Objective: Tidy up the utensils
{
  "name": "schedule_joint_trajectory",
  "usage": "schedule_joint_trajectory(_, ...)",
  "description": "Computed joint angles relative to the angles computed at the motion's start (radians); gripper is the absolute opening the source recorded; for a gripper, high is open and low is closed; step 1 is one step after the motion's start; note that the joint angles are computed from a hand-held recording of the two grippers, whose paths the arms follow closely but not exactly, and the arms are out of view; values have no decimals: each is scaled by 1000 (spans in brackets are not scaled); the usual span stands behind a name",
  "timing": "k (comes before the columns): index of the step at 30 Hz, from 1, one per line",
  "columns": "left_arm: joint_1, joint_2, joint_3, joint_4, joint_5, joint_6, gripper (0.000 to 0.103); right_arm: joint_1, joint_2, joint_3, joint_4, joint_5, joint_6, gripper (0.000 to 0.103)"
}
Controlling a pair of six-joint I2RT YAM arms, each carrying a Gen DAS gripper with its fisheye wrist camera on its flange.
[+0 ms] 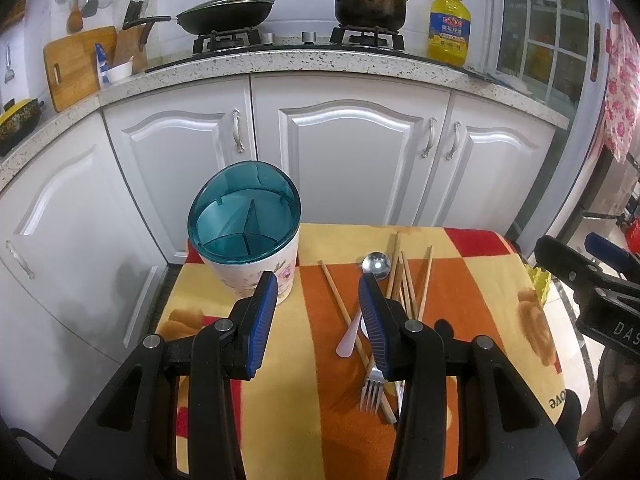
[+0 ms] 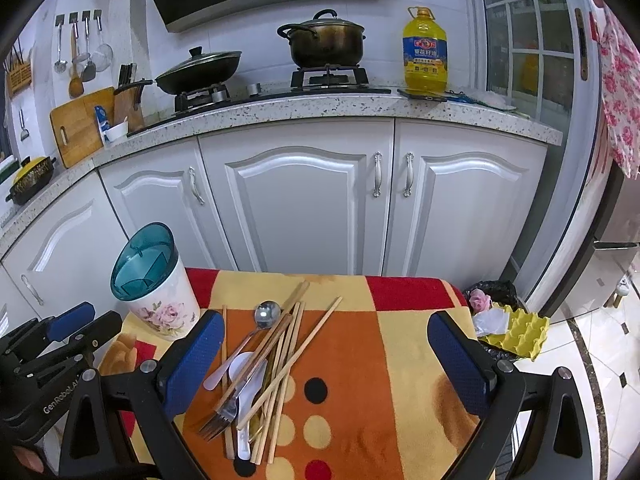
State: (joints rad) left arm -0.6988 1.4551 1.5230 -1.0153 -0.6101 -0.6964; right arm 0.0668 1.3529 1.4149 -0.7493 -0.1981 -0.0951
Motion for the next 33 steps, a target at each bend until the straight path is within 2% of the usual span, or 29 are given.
schedule_joint_trajectory(8, 5, -2, -1, -1, 7, 1, 42, -20, 3, -25, 25, -39, 22, 101)
schedule_joint_trajectory(28, 14, 6, -24, 14, 19, 3, 42, -4, 17, -39, 32, -3, 3, 101)
schedule_joint_trajectory(33, 9, 3, -36, 19, 12, -7, 41, -18, 19, -45, 26, -58, 19, 101)
